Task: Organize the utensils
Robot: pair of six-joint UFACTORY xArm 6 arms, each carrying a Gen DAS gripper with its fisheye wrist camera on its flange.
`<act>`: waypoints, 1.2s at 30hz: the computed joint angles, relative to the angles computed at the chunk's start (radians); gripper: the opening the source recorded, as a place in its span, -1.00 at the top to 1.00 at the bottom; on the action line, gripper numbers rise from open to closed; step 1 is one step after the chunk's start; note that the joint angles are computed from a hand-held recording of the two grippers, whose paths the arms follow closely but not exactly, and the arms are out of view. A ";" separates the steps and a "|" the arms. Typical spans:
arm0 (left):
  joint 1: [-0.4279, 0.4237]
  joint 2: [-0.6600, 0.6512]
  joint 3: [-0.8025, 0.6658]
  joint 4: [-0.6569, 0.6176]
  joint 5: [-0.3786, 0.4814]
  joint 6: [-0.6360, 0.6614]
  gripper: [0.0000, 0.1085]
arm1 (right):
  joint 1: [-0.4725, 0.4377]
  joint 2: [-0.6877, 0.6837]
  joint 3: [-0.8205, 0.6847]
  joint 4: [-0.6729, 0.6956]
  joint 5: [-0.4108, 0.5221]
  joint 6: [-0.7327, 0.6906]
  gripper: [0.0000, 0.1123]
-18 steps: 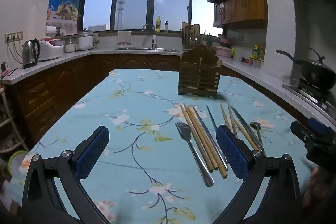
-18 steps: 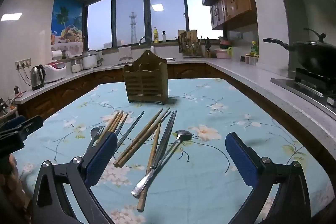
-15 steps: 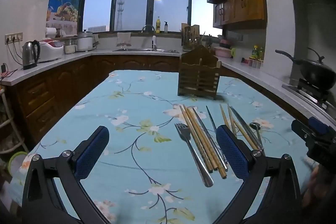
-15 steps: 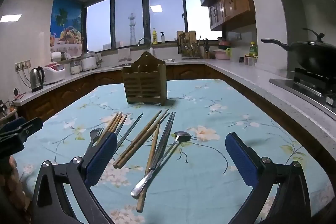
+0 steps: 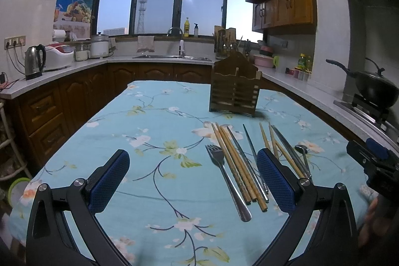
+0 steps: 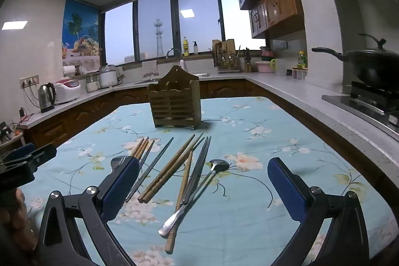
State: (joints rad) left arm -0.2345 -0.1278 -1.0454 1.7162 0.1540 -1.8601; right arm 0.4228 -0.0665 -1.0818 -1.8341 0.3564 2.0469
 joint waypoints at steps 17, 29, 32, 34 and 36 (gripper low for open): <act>0.004 -0.002 -0.002 0.022 -0.013 -0.031 -0.90 | 0.004 0.009 -0.016 -0.010 -0.009 0.003 -0.83; 0.001 0.000 -0.006 0.030 -0.013 -0.039 -0.90 | 0.007 0.010 -0.020 -0.013 -0.011 0.007 -0.83; -0.003 0.001 -0.008 0.028 -0.012 -0.037 -0.90 | 0.007 0.011 -0.021 -0.017 -0.011 0.009 -0.83; -0.004 0.003 -0.010 0.028 -0.012 -0.037 -0.90 | 0.006 0.010 -0.021 -0.020 -0.014 0.013 -0.83; -0.002 0.002 -0.009 0.030 -0.014 -0.040 -0.90 | 0.006 0.010 -0.023 -0.019 -0.014 0.012 -0.83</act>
